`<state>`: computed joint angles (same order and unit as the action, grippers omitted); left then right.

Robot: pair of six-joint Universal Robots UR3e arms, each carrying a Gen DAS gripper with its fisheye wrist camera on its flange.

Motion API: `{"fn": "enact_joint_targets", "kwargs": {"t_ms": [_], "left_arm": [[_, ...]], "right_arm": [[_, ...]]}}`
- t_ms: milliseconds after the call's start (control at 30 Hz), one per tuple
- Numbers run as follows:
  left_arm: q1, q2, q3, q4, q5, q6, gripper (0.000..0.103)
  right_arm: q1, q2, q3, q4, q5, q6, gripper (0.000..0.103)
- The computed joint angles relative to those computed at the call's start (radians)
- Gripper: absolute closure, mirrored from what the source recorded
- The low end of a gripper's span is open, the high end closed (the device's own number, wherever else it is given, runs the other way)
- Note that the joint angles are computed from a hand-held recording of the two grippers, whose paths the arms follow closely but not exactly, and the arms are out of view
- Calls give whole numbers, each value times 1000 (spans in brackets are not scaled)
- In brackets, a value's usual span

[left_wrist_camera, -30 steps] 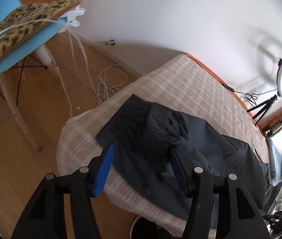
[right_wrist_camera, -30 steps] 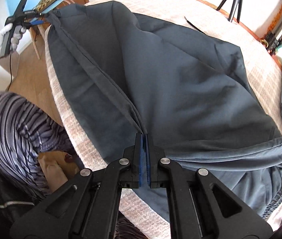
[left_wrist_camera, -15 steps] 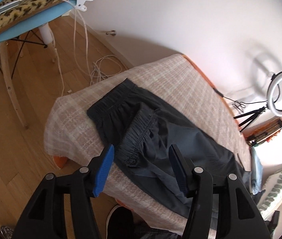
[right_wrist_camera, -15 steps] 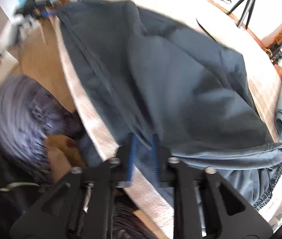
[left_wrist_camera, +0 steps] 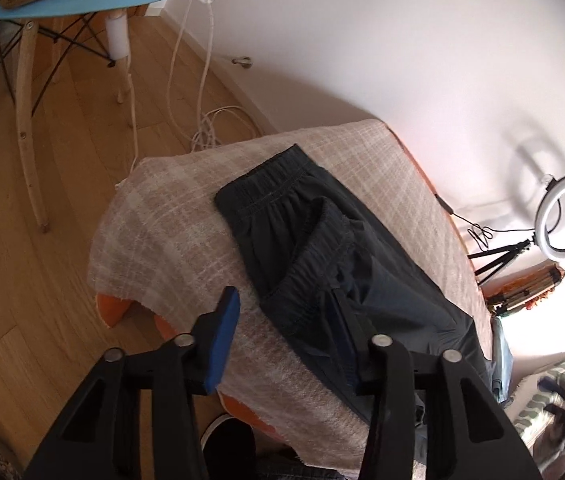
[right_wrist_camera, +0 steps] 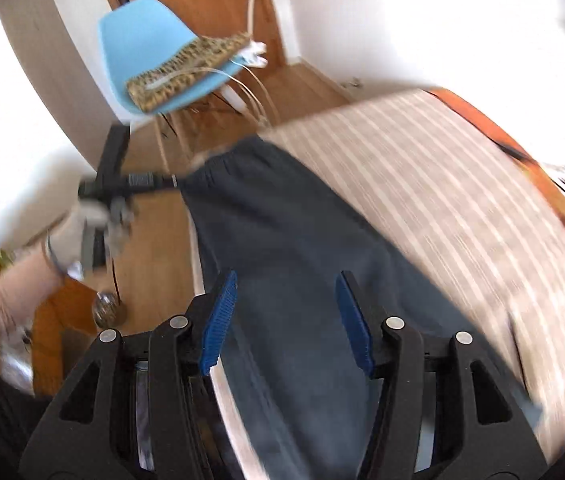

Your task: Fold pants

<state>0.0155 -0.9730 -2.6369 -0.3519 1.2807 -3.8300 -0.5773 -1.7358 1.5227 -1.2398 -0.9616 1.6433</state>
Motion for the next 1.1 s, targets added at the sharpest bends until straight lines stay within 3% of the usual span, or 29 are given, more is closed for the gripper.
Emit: {"fn": "enact_joint_targets", "kwargs": {"t_ms": [133,300,600,767,833,867,933,1000,1100], "left_arm": [[-71,-98,42,55,59,-2,77],[-55,-132,11,115,29,8,80],[-72,-174,2,188,58,42,84],[-84,-179,0,194,70,60,84],[-88,-190,-2,205,72,67,84],[-94,-197,-2,212,79,69,84],[-104,-209,1,218,92,71,84],[-113,-208,6,212,103,72,84],[-130,-204,18,193,124,70,84]], "right_arm": [[314,249,-59,-305,16,308,49],[567,546,-218,-496,-18,505,49],[745,845,-435,-595,-89,611,49],[784,933,-531,-584,-146,640,49],[784,916,-496,-609,-142,631,49],[781,906,-487,-593,-136,621,53],[771,878,-452,-566,-126,588,76],[770,812,-347,-643,-154,564,90],[745,747,-279,-655,-125,532,97]]}}
